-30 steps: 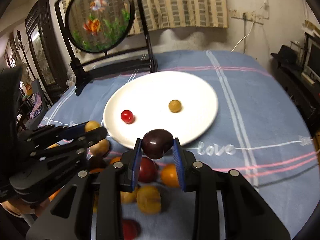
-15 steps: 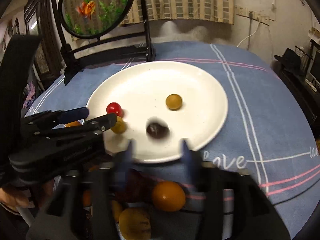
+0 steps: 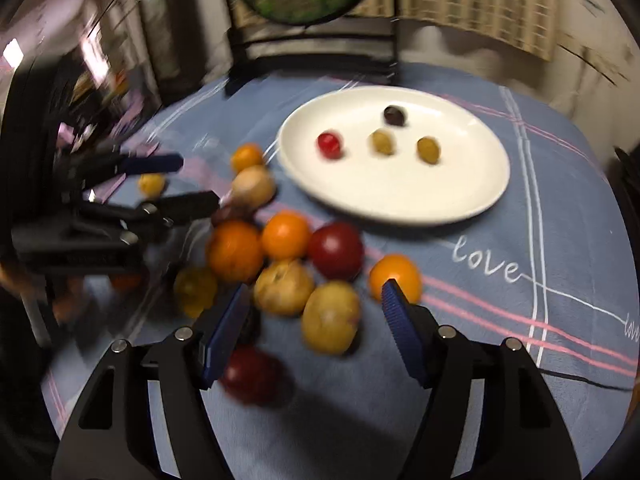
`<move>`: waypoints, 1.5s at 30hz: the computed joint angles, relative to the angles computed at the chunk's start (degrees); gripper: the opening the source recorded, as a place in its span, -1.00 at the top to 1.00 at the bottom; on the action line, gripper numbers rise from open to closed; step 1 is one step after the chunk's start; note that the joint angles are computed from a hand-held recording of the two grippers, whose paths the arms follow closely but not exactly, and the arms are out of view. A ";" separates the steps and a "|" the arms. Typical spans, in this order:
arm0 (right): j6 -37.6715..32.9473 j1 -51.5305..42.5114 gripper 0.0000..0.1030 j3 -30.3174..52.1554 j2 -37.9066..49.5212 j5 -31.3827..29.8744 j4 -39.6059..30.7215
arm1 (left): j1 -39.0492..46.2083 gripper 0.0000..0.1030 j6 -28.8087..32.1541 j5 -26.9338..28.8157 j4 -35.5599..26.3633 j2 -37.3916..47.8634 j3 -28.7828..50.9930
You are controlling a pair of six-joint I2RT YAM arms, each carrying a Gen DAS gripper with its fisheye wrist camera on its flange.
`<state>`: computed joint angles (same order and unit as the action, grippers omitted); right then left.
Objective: Organize fruits
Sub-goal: 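Grasp a large red plum with the right gripper while the left gripper grasps an orange tangerine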
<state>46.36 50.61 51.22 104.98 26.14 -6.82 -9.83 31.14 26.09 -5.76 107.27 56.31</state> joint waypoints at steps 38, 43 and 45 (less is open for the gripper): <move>-7.95 3.71 0.13 10.61 12.39 -7.15 -5.60 | 9.21 -0.63 17.78 -4.20 -4.98 -1.78 -5.52; -7.82 3.64 0.13 10.55 12.39 -7.26 -5.60 | 9.01 -0.11 18.43 -7.71 -5.99 1.48 -4.73; -7.84 3.62 0.13 10.69 12.47 -7.15 -5.82 | 9.82 -0.09 18.54 -6.35 -6.44 2.41 -4.26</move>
